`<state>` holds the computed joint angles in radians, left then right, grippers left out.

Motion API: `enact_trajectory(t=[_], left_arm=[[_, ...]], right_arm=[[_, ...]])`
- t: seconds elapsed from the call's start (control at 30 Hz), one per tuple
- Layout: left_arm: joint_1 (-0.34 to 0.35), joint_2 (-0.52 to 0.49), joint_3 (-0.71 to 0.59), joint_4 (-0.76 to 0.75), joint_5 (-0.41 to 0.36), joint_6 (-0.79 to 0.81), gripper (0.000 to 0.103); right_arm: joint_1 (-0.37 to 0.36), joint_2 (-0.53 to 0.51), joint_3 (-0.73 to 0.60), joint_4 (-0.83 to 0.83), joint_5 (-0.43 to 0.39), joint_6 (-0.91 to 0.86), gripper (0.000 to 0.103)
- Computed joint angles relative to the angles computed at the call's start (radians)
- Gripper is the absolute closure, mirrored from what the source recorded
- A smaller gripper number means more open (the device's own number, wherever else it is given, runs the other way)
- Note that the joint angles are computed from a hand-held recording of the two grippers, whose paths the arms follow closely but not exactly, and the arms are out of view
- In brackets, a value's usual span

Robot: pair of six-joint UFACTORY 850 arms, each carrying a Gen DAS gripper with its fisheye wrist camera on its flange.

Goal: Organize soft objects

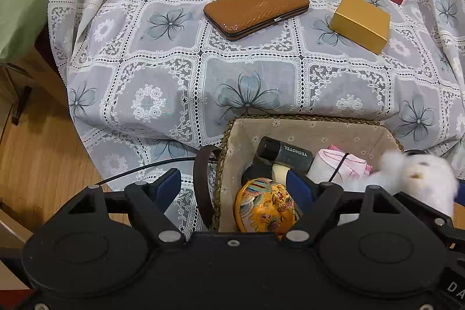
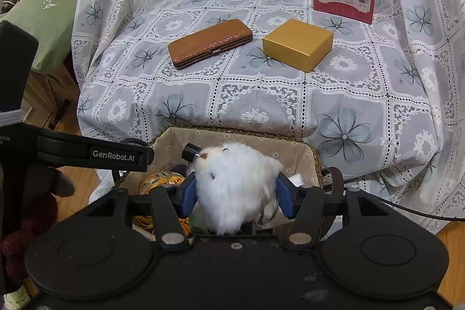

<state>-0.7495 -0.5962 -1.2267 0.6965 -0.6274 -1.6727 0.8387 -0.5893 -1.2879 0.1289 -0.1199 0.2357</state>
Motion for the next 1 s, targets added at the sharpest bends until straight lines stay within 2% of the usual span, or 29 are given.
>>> enact_trajectory(t=[0.13,0.27,0.33,0.5,0.63,0.8,1.0], left_arm=[[-0.003,0.001,0.001,0.002,0.0,-0.003,0.027],[-0.009,0.004,0.004,0.003,0.0,-0.011,0.027],[-0.013,0.007,0.006,0.008,-0.001,-0.018,0.027],[-0.024,0.016,0.014,0.024,-0.007,-0.041,0.027],[-0.034,0.021,0.018,0.039,-0.013,-0.061,0.027],[-0.047,0.025,0.02,0.051,-0.021,-0.075,0.027],[-0.07,0.03,0.022,0.068,-0.041,-0.106,0.027]], right_arm=[[0.002,0.007,0.009,-0.119,0.004,0.118,0.046],[-0.001,0.016,0.021,-0.088,0.01,0.092,0.043],[-0.001,0.023,0.03,-0.107,0.017,0.113,0.04],[0.001,0.041,0.052,-0.201,0.031,0.215,0.039],[0.004,0.056,0.071,-0.395,0.042,0.413,0.038],[0.011,0.071,0.09,-0.728,0.034,0.756,0.035],[0.022,0.088,0.112,-0.951,0.013,0.989,0.032]])
